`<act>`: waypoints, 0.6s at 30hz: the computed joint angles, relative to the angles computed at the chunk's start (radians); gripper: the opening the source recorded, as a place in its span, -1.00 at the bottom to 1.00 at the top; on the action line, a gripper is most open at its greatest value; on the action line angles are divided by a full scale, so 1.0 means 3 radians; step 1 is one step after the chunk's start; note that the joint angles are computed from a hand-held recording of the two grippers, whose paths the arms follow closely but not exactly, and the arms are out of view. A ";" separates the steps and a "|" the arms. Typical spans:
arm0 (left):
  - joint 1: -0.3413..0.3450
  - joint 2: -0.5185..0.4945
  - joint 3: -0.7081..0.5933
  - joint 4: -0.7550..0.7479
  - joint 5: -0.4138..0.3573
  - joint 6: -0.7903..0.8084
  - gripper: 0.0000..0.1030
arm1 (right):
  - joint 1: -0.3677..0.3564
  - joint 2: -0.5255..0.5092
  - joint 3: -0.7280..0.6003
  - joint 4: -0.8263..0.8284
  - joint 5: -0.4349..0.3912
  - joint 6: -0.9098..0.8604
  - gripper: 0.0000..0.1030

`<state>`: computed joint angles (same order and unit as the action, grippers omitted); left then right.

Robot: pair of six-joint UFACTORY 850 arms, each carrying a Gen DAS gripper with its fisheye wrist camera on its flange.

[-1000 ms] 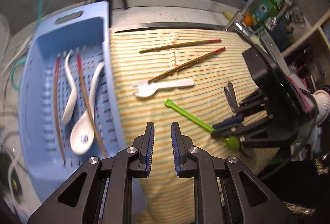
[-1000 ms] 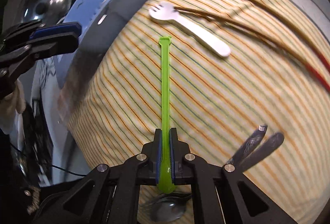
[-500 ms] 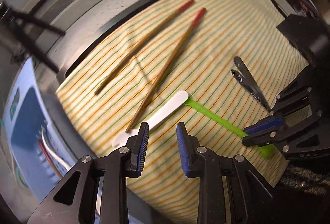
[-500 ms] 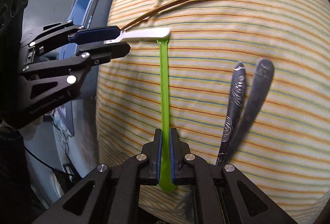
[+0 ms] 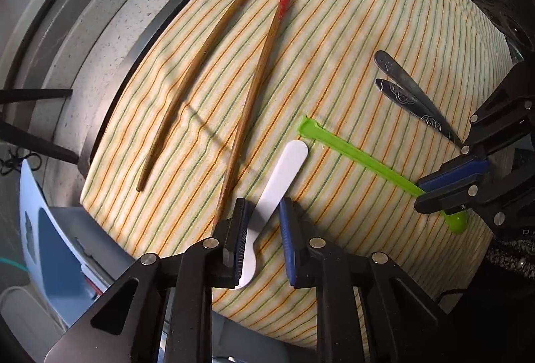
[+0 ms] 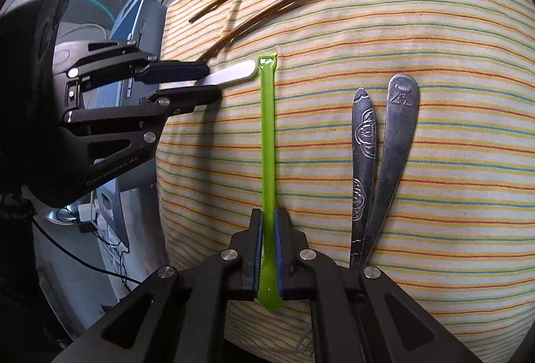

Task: Organize utensils
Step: 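Grasp the white plastic fork with the left tool while the right tool holds the green spoon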

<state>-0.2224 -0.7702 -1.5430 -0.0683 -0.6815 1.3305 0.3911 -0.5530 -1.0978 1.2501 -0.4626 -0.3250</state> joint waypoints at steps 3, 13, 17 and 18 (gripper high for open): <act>0.0069 -0.0029 -0.0074 -0.0117 -0.0179 -0.0107 -0.71 | 0.0004 -0.0032 -0.0050 -0.0100 0.0023 0.0071 -0.88; 0.0229 0.0009 0.0034 -0.0404 -0.0166 -0.0176 -0.74 | 0.0059 -0.0166 -0.0330 -0.0760 0.0043 0.0533 -0.88; 0.0271 0.0098 0.0172 -0.0540 -0.0115 -0.0305 -0.83 | 0.0072 -0.0198 -0.0376 -0.0746 0.0058 0.0495 -0.88; 0.0290 0.0111 0.0195 -0.0586 -0.0116 -0.0348 -0.83 | 0.0070 -0.0198 -0.0373 -0.0713 0.0073 0.0457 -0.88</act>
